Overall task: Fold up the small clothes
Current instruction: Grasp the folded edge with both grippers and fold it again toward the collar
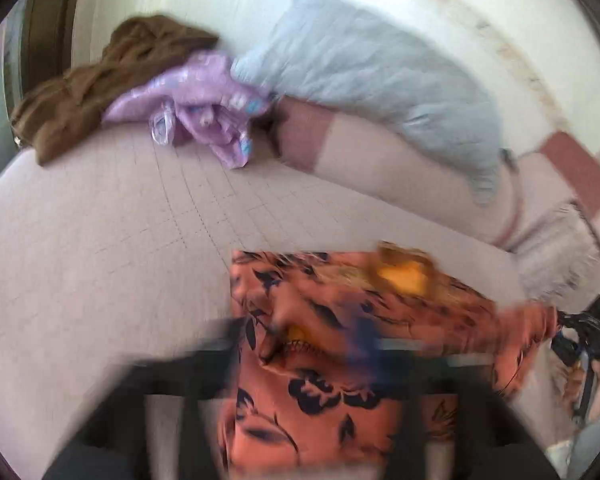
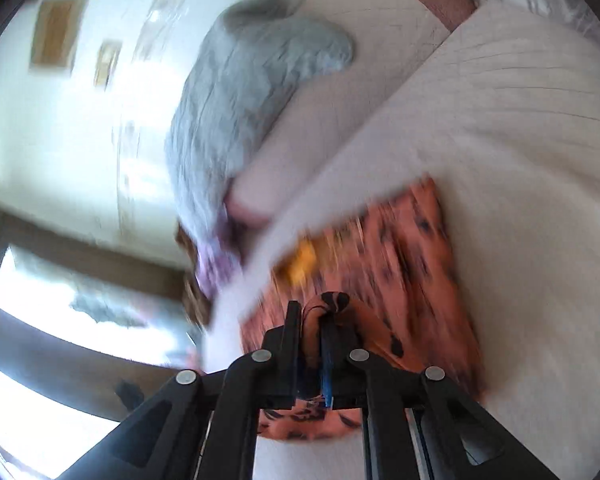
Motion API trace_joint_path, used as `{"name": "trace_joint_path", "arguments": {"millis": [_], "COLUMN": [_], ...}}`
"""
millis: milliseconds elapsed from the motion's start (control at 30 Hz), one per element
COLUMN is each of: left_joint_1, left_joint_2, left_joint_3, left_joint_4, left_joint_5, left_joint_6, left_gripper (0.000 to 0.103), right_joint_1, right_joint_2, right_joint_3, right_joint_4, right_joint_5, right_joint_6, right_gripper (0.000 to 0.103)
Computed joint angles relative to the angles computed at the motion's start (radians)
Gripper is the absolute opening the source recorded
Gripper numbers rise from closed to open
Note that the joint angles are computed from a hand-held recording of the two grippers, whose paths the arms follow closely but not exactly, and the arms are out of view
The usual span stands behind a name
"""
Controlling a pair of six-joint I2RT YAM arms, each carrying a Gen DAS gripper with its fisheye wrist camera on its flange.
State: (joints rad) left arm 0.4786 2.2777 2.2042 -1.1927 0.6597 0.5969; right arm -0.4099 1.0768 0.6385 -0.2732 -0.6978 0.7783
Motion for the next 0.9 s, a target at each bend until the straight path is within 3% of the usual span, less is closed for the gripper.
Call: {"name": "trace_joint_path", "arguments": {"millis": [33, 67, 100, 133, 200, 233, 300, 400, 467, 533, 567, 600, 633, 667, 700, 767, 900], "left_joint_1": [-0.025, -0.047, -0.052, -0.045, 0.021, 0.059, 0.112, 0.132, 0.098, 0.042, 0.022, 0.000, -0.011, -0.016, -0.014, 0.006, 0.140], "left_joint_2": [0.044, 0.124, 0.178, 0.200, 0.137, 0.084, 0.031, -0.043, -0.063, -0.142, -0.167, -0.168, -0.140, -0.112, -0.121, -0.185, -0.326], "left_joint_3": [0.009, 0.069, 0.134, 0.148, 0.027, -0.060, -0.150, -0.320, -0.403, -0.573, -0.612, -0.601, -0.539, -0.458, -0.427, -0.439, -0.461], "left_joint_4": [0.053, 0.056, 0.015, 0.005, 0.078, 0.116, 0.076, 0.087, 0.110, 0.284, 0.341, 0.336, 0.270, 0.187, 0.156, 0.138, -0.026], "left_joint_5": [-0.045, -0.108, -0.139, -0.153, -0.072, -0.044, -0.010, -0.013, -0.066, -0.155, -0.175, -0.197, -0.201, -0.198, -0.189, -0.156, -0.050], "left_joint_6": [-0.053, -0.102, -0.116, -0.132, -0.130, -0.090, 0.041, 0.172, 0.212, 0.181, 0.156, 0.132, 0.112, 0.061, 0.058, 0.083, 0.258], "left_gripper": [0.082, 0.082, 0.080, 0.080, 0.080, 0.080, 0.080, 0.081, 0.081, 0.081, 0.072, 0.027, 0.017, 0.017, 0.017, 0.017, 0.017], "right_joint_1": [-0.002, 0.026, 0.044, 0.051, 0.050, 0.066, 0.109, 0.206, 0.250, 0.360, 0.417, 0.457, 0.475, 0.477, 0.468, 0.487, 0.554], "right_joint_2": [0.116, 0.217, 0.303, 0.340, 0.262, 0.147, -0.065, -0.288, -0.257, -0.116, -0.016, 0.045, 0.097, 0.136, 0.158, 0.130, -0.092], "right_joint_3": [0.004, 0.015, 0.022, -0.007, -0.125, -0.190, -0.254, -0.330, -0.341, -0.322, -0.274, -0.249, -0.209, -0.164, -0.125, -0.042, 0.068], "right_joint_4": [0.101, 0.147, 0.155, 0.191, 0.283, 0.265, 0.121, -0.063, -0.042, 0.056, 0.068, 0.078, 0.054, 0.011, -0.027, -0.151, -0.389], "right_joint_5": [0.035, 0.104, 0.172, 0.195, 0.197, 0.239, 0.328, 0.402, 0.410, 0.465, 0.533, 0.584, 0.608, 0.613, 0.589, 0.605, 0.650], "right_joint_6": [0.002, 0.015, 0.040, 0.061, 0.102, 0.083, 0.002, -0.007, -0.006, 0.033, 0.010, 0.006, 0.012, 0.015, -0.004, -0.030, -0.007], "right_gripper": [0.075, 0.095, 0.100, 0.098, 0.098, 0.098, 0.098, 0.098, 0.093, 0.079, 0.079, 0.073, 0.060, 0.042, 0.010, 0.010, 0.010]}}
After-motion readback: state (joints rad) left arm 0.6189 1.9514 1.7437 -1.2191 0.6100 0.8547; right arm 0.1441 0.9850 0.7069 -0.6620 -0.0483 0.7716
